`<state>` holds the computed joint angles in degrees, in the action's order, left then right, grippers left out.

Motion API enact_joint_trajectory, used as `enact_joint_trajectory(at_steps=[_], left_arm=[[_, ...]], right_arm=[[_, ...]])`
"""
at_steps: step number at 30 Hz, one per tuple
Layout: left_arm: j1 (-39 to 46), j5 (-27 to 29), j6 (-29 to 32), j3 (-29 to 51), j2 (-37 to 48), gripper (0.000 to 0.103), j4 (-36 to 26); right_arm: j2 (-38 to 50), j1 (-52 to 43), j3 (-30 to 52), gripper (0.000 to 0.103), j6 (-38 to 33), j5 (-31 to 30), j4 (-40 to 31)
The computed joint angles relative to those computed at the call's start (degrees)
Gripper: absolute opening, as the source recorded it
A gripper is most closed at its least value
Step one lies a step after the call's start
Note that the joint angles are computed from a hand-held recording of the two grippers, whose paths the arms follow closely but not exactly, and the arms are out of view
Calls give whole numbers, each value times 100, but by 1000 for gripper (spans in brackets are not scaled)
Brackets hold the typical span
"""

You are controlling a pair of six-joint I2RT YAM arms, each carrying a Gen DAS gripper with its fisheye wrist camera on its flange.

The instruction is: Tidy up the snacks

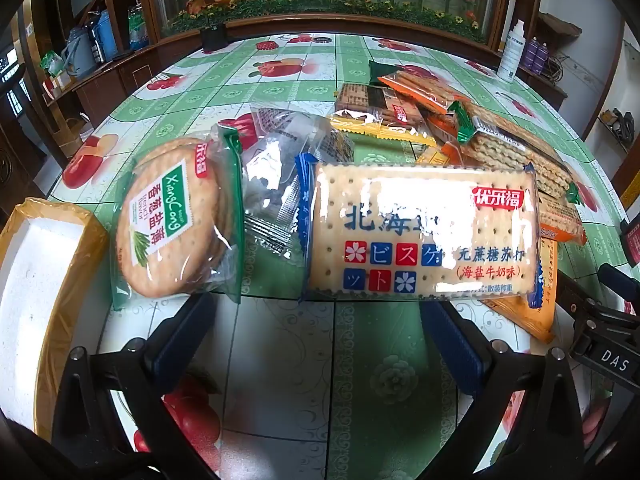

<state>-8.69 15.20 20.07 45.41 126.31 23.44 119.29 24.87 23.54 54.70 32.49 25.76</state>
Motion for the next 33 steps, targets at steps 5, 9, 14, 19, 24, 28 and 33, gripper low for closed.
enact_joint_trajectory(at_steps=[5,9,14,19,24,28,33], left_arm=[[-14,-4,28,9,2,103,-7],[-128,-44,15,-158,-160,103,-16],[-67,34,-87,-175,-287,103,-148],[127,184,88,-713,-625,103,422],[374,466,109,-1110,-1030,103,857],[436,382,141,-1284,-1295,103,959],[541,305,269,-1469,-1419,103,1181]], right_arm=[[-4,11,-4,103,19,6,-4],[-14,3,-48,103,-1,-1,44],[-339,272,-84,102,203,331,-360],[-700,472,-155,103,236,591,-593],[-1026,654,-220,103,297,722,-758],[-1150,822,-198,103,364,776,-793],[-1116,1012,-24,103,378,866,-951]])
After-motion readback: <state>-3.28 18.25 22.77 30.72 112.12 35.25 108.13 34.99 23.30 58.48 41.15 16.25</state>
